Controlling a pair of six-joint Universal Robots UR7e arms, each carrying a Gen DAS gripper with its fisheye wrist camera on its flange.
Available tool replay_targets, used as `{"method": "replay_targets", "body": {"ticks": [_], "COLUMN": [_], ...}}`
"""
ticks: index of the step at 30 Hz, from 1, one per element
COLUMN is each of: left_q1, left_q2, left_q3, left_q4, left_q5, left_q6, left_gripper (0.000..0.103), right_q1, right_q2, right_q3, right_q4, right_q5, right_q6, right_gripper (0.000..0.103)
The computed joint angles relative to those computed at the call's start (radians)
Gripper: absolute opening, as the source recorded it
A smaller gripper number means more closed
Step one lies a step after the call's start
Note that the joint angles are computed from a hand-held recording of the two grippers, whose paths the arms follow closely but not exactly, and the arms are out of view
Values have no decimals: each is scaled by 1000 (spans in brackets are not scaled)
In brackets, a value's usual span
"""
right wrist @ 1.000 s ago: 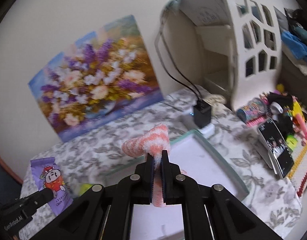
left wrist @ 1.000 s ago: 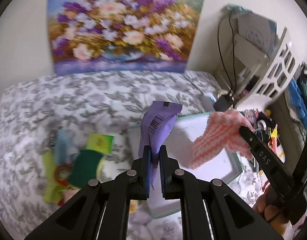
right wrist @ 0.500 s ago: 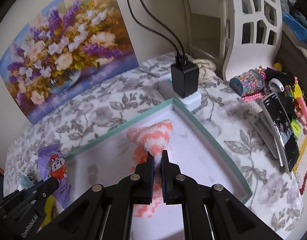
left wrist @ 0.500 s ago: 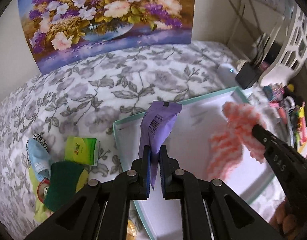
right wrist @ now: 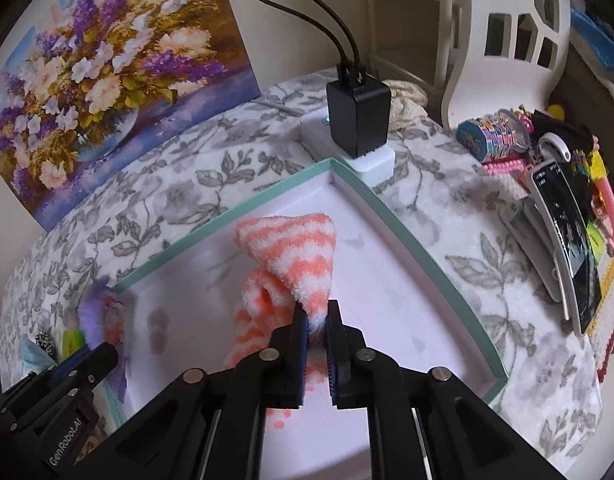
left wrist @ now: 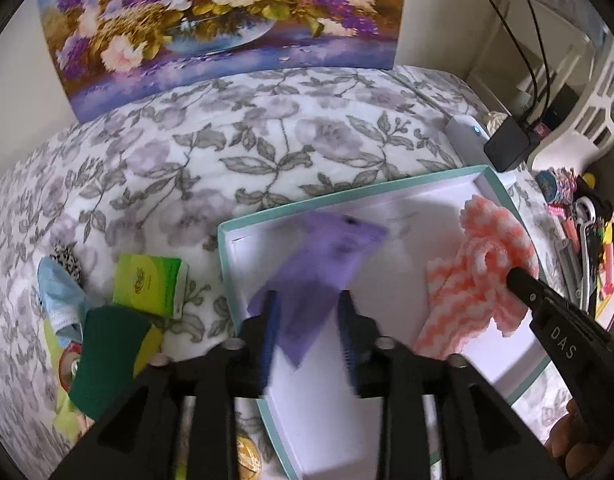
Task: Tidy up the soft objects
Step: 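Open the right gripper over the tray while the left gripper releases the packet inside, then move both grippers back from the tray to the pile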
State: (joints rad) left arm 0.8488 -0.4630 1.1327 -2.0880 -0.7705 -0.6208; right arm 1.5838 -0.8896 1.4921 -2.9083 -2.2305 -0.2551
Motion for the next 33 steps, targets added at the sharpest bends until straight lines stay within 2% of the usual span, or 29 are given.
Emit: {"method": "replay_targets", "body": {"ticks": [1, 3, 5, 7, 8, 10, 12, 13, 15, 20, 22, 23, 33], "left_q1": [-1, -1, -1, 2, 4, 9, 13, 15, 20, 23, 23, 23, 7], "left_q2": [-6, -15, -27, -43, -52, -73, -91, -99, -115, -153, -171, -179, -276], "left_q3": [3, 9, 15, 28, 36, 60, 83, 94, 111, 154, 177, 188, 294], "left_q4": [3, 3, 11, 15, 16, 8, 10, 13, 28, 79, 77, 74, 96], "left_q5": [-2, -4, -4, -6, -10, -11, -2, 1, 10, 51, 56, 56, 107], "left_q6": [-15, -30, -52, -85, -105, -143, -184, -200, -238, -335, -365, -375, -497], "left_gripper": [48, 51, 56, 70, 73, 76, 79, 89, 99, 99, 99, 99, 99], "right_q1": [0, 2, 5, 8, 9, 10, 12, 13, 17, 22, 27, 30, 52], "right_q2": [-4, -9, -14, -19, -21, -26, -28, -28, -24, -27, -27, -27, -54], "right_q3": [0, 1, 5, 5, 5, 7, 10, 11, 15, 30, 40, 44, 105], "right_q4": [12, 20, 21, 32, 41, 55, 58, 61, 59, 78, 72, 70, 56], "right_q5": [-1, -6, -9, -17, -22, -23, -24, -29, -42, -41, -42, -42, -31], "right_q6": [8, 13, 15, 19, 21, 22, 15, 9, -4, -13, -27, -35, -42], "right_gripper": [25, 39, 41, 44, 47, 62, 65, 71, 77, 86, 101, 103, 103]}}
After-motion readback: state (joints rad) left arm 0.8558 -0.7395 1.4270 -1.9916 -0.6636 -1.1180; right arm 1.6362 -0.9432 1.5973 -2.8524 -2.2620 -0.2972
